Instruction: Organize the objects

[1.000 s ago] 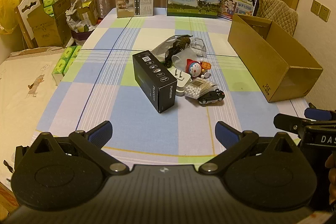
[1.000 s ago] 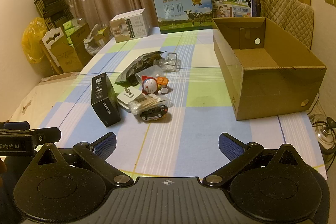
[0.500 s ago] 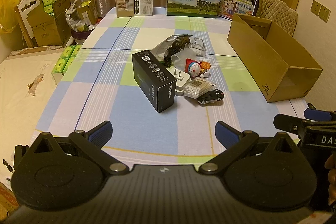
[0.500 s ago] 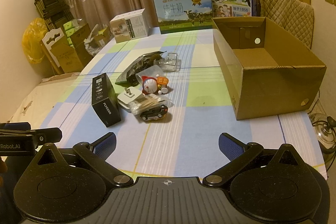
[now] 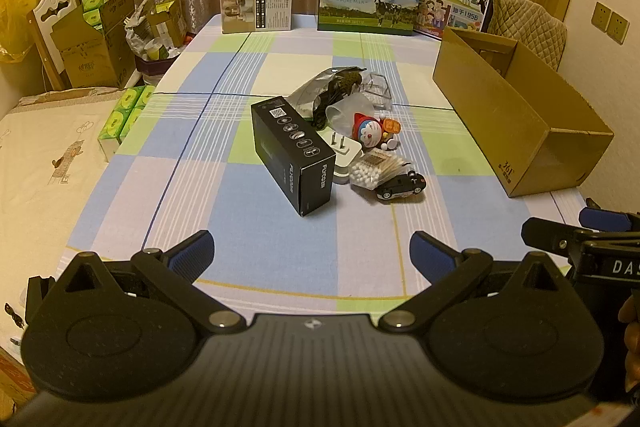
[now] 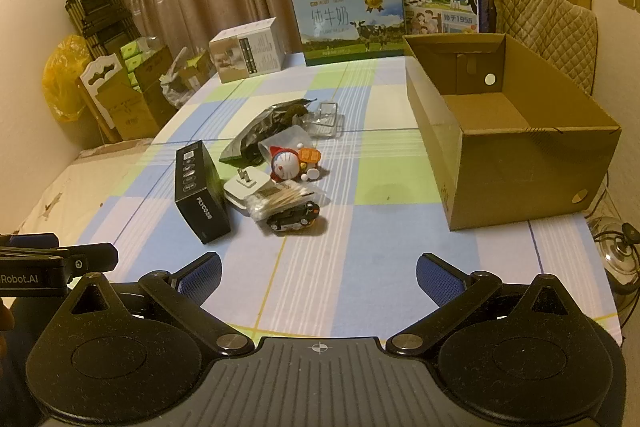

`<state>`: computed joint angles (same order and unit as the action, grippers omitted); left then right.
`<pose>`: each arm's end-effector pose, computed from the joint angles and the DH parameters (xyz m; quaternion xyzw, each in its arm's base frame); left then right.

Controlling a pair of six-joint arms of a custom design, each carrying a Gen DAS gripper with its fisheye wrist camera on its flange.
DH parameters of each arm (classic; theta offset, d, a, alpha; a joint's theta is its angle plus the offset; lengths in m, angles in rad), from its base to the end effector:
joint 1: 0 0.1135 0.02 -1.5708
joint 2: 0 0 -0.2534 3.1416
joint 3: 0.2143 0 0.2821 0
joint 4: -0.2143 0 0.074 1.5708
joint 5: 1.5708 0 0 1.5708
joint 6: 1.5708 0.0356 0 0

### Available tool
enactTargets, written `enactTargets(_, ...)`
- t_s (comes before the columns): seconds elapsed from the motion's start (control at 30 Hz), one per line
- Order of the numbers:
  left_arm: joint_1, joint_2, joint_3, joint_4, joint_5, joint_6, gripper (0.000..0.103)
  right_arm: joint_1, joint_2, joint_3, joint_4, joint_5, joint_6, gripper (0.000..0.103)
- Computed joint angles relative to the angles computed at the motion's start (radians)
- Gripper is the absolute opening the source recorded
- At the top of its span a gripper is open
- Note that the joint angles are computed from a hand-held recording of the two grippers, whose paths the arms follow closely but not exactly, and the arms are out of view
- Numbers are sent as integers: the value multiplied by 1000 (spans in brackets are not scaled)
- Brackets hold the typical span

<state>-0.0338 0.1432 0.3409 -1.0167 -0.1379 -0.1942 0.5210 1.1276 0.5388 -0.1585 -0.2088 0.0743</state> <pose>0.1024 0.0014 0.1828 -0.0995 0.9230 0.0220 0.3712 0.2164 0.1327 0.1653 -0.2425 0.8796 0.2080 0.3525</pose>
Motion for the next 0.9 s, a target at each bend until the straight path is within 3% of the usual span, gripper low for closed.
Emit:
enactTargets(0.53,29,36,4,37,12,15,102,-11,8,5,2,-11,-7,101)
enactTargets(0.9,206,287,8,300,135,151,102,34,203,82,92,9,-31,101)
